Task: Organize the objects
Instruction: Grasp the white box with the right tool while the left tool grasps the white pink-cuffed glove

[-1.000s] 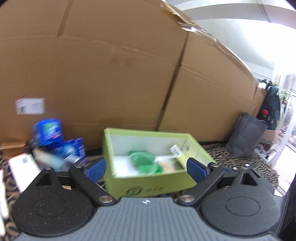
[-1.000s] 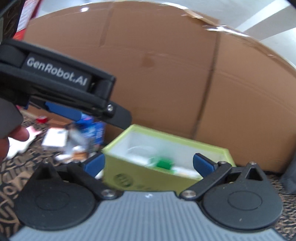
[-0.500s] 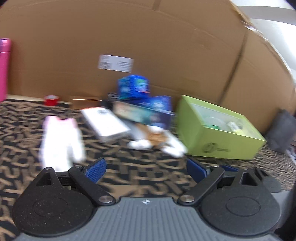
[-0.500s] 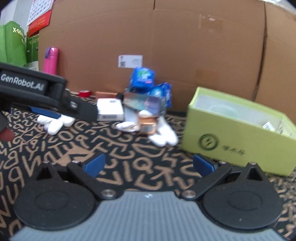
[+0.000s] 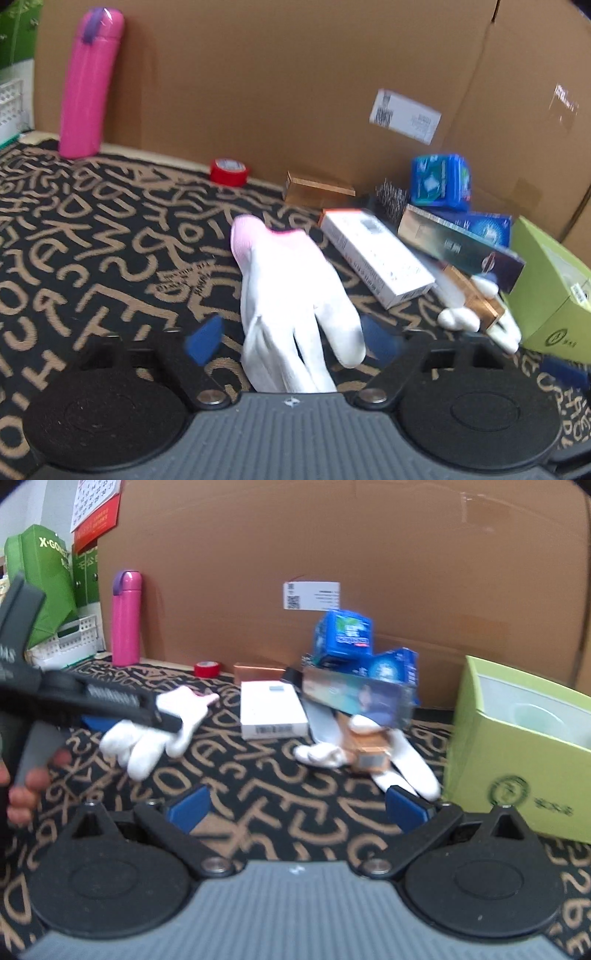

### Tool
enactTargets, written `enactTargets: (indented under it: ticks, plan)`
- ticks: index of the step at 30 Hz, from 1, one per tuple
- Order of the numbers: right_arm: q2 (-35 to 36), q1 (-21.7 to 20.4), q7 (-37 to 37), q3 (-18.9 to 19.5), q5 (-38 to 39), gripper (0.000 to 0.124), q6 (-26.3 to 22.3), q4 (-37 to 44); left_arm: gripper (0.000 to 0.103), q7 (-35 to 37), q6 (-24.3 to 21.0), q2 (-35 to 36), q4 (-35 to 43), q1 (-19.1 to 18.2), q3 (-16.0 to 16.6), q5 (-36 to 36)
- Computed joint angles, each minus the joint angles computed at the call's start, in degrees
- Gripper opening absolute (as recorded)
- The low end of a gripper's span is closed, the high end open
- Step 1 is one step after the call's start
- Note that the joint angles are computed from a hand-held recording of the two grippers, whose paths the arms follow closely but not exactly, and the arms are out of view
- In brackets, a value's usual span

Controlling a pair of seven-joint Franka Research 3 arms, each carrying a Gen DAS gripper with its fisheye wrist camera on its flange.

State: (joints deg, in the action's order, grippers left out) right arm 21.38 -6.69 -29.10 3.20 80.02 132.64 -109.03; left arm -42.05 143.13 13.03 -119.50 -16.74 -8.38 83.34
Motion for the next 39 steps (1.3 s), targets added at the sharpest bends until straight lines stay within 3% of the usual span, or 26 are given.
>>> enactTargets:
  ticks: [1, 3, 6, 17, 19, 21, 25, 30, 37, 39]
  plan:
    - [0.34, 0.44, 0.36, 0.28, -0.13, 0.103, 0.28, 0.50, 0.066, 0.40, -1.15, -0.08, -0.07, -0.36, -0.07, 0.32]
    - [1.14, 1.33, 0.21, 1.02, 0.30, 0.101, 1.36, 1.57, 0.032, 0.75, 0.33, -0.42, -0.59, -0.03, -0.05, 0.81]
    - [2.98, 3.19, 0.31, 2.25, 0.48, 0.094, 4.24, 4.17, 0.024, -2.94, 2.61, -1.71, -2.65, 0.43, 0.00, 3.69]
    - [13.21, 7.27, 8.90, 7.31, -8.80, 0.079, 12.12, 16.42, 0.023, -8.87, 6.09, -3.71, -5.68, 2.28, -1.01, 9.68]
    - [13.98, 6.78, 8.82, 8.44, -9.68, 0.066, 12.24, 17.22, 0.023, -10.28, 6.35, -3.82, -5.86, 2.53, -1.12, 10.53]
    - [13.56, 6.16, 10.19, 8.76, -11.37, 0.066, 10.68, 16.80, 0.023, -11.29, 6.31, -3.84, -5.91, 2.66, -1.27, 11.01]
    - [10.80, 4.46, 5.30, 9.73, -9.36, 0.066, 11.43, 12.58, 0.023, -10.29, 6.44, -4.07, -6.10, 2.77, -1.54, 10.42]
    - [4.58, 1.65, 4.63, 6.74, -8.14, 0.066, 6.57, 5.10, 0.023, -9.17, 8.81, -5.44, -7.47, 2.58, -2.20, 10.68]
    - [-3.80, -2.44, 6.86, -1.50, -11.95, 0.066, -2.79, -4.28, 0.024, -4.12, 10.94, -8.60, -10.59, 0.87, -4.30, 7.34]
    - [-4.62, -3.22, 7.77, -2.78, -12.26, 0.067, -5.50, -4.96, 0.040, -4.58, 10.42, -8.39, -10.27, 0.55, -4.49, 6.51]
